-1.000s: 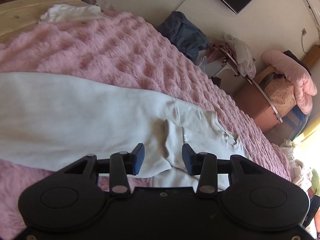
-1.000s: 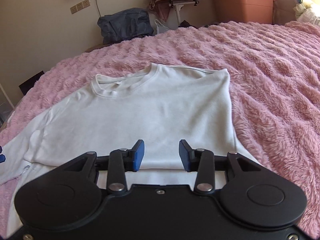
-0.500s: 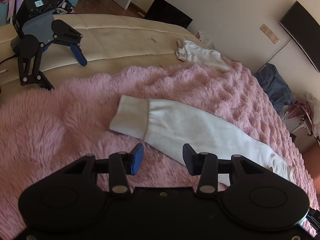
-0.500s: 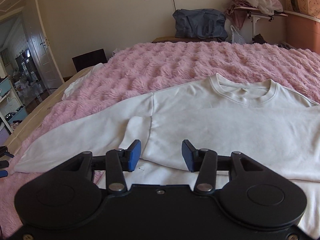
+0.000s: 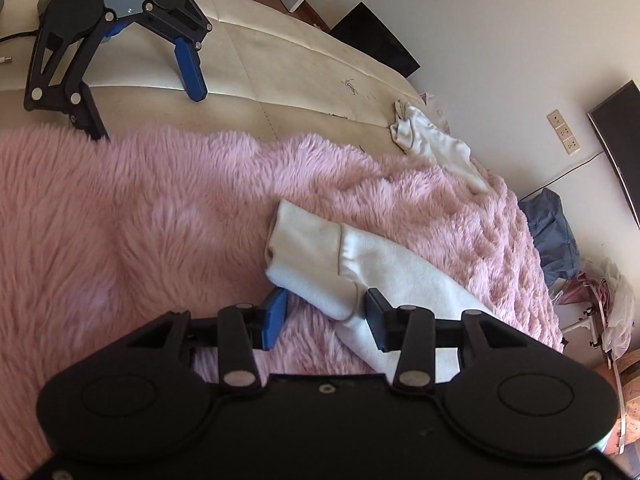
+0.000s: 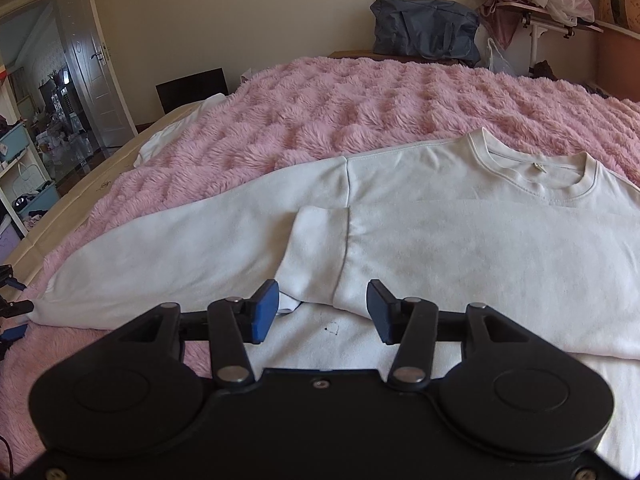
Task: Fold small clothes
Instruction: 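Reach the left gripper to the other sleeve cuff and grasp it, then lift the held sleeve across the shirt body and release it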
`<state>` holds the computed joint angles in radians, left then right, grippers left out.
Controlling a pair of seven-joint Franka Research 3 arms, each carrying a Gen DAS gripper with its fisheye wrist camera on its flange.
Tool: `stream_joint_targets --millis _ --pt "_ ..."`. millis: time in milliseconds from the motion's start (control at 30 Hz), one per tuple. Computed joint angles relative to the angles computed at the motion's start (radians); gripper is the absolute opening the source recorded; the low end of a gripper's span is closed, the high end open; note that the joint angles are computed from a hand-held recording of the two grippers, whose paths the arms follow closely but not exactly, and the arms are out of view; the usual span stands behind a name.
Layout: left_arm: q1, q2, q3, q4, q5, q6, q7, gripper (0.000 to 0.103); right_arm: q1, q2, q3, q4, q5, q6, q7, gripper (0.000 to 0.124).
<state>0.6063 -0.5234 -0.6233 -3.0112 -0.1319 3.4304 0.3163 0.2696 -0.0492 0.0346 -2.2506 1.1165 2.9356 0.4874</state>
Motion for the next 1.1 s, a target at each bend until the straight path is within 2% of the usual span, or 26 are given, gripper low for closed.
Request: stream_joint_targets --millis 67,167,267,300,333,367,433,567,667,767,967,1100 --pt "0.014 -0.011 -0.019 -0.003 -0.012 0.004 -0.011 0.044 -0.001 0.007 0.0 0.001 -0.002 0.0 0.007 0.05" --pt "-0.01 -0.022 -0.001 -0.019 -0.025 0.02 -0.034 0.044 -0.004 0.015 0.003 0.0 -0.02 -0.003 0.021 0.05" --pt "0.014 -0.011 -0.025 -0.022 -0.038 0.053 -0.027 0.038 -0.008 0.021 0.004 0.002 -0.025 -0.013 0.023 0.05" --pt "0.033 -0.01 -0.054 -0.024 -0.057 0.073 -0.024 0.034 -0.009 0.021 0.005 0.002 -0.024 -0.014 0.024 0.05" --pt "0.037 -0.005 -0.062 -0.025 -0.067 0.088 -0.014 0.027 -0.009 0.019 0.006 0.0 -0.022 -0.014 0.023 0.05" --pt "0.036 0.006 -0.062 -0.026 -0.073 0.113 0.002 0.002 -0.009 0.018 0.006 0.0 -0.016 -0.015 0.019 0.05" --pt "0.028 0.003 -0.066 -0.025 -0.096 0.123 0.028 0.003 -0.01 0.016 0.006 -0.002 -0.013 -0.014 0.015 0.05" --pt "0.038 -0.045 -0.117 -0.012 -0.145 0.126 0.092 0.002 -0.013 0.009 0.004 -0.014 -0.04 -0.015 0.047 0.051" --pt "0.007 -0.03 -0.089 0.019 -0.15 0.181 0.12 0.002 -0.015 -0.005 -0.003 -0.03 -0.029 -0.018 0.044 0.051" --pt "-0.007 -0.013 -0.086 0.077 -0.169 0.211 0.167 0.002 -0.019 -0.027 -0.016 -0.049 -0.011 -0.029 0.033 0.052" --pt "-0.083 0.109 -0.051 0.255 -0.128 0.285 0.271 0.002 -0.036 -0.076 -0.055 -0.082 0.017 -0.046 -0.014 0.052" --pt "-0.106 0.227 -0.111 0.418 -0.131 0.298 0.391 0.002 -0.061 -0.117 -0.094 -0.105 0.05 -0.064 -0.054 0.053"
